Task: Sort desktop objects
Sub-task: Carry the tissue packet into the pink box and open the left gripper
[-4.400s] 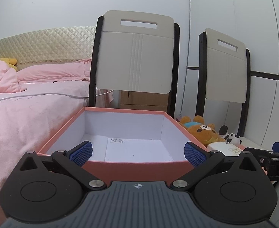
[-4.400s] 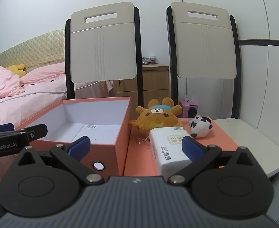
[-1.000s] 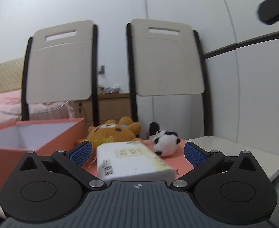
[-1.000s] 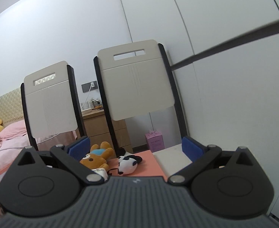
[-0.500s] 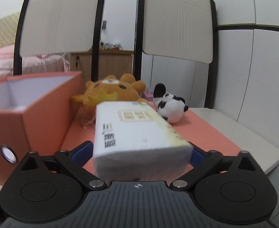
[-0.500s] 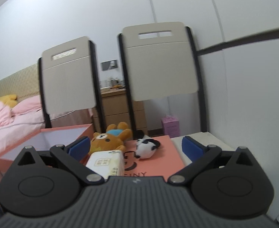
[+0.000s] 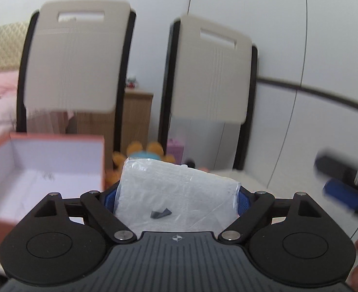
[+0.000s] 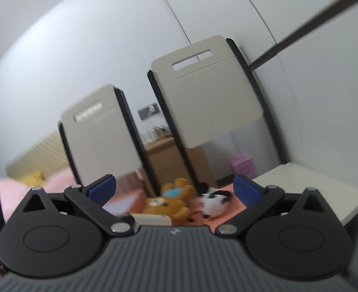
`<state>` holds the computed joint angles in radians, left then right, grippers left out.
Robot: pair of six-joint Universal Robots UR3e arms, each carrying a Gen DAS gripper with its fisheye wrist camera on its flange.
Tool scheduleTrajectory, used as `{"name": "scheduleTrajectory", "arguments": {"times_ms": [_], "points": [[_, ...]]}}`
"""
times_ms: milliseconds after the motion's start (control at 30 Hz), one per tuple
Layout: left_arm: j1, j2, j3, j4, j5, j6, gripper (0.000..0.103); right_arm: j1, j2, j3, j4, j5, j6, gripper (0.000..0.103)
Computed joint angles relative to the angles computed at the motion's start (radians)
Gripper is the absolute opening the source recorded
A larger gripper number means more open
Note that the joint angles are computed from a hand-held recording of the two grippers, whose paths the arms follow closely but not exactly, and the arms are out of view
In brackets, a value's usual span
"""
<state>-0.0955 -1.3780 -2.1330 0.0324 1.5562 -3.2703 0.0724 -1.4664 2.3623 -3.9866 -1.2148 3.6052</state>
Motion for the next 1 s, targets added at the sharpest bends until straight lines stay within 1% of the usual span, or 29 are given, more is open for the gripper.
{"name": "scheduleTrajectory", "arguments": {"times_ms": [67,167,267,333,400,500,567,667,767,867,933,967,1000], "points": [[0.11,0.082,0.011,-0.089,-0.076,0.055,0.089,0.045,0.016,-0.057,0.068,-0.02,-0.006,0.103],[0.314,0.163,-0.004,-0.166,-0.2,0.137,0.089,0.122,0.045,-0.163,0.192,-0.053,-0.044,0.103],[0.45,0.134,0.023,-0.211,-0.225,0.25,0.089,0.206,0.093,-0.308,0.322,-0.088,-0.102,0.103],[0.514,0.065,0.079,-0.242,-0.225,0.301,0.089,0.247,0.138,-0.428,0.409,-0.108,-0.122,0.103],[0.563,-0.033,0.171,-0.292,-0.218,0.331,0.089,0.27,0.2,-0.556,0.484,-0.109,-0.136,0.103],[0.608,-0.208,0.368,-0.403,-0.213,0.319,0.089,0.296,0.293,-0.743,0.59,-0.106,-0.156,0.103],[0.609,-0.344,0.534,-0.469,-0.193,0.302,0.089,0.301,0.349,-0.831,0.637,-0.091,-0.159,0.103],[0.583,-0.536,0.789,-0.592,-0.123,0.299,0.089,0.291,0.403,-0.892,0.687,-0.047,-0.144,0.103],[0.563,-0.684,0.984,-0.688,-0.088,0.295,0.089,0.281,0.435,-0.925,0.746,-0.009,-0.145,0.103],[0.55,-0.756,1.059,-0.72,-0.066,0.301,0.089,0.278,0.443,-0.931,0.767,0.014,-0.169,0.103],[0.545,-0.767,1.047,-0.678,-0.046,0.306,0.089,0.275,0.444,-0.927,0.763,0.027,-0.191,0.103],[0.545,-0.762,1.034,-0.672,-0.048,0.317,0.09,0.274,0.445,-0.925,0.761,0.032,-0.201,0.103],[0.552,-0.764,1.042,-0.695,-0.055,0.325,0.091,0.271,0.443,-0.919,0.759,0.036,-0.207,0.103]]}}
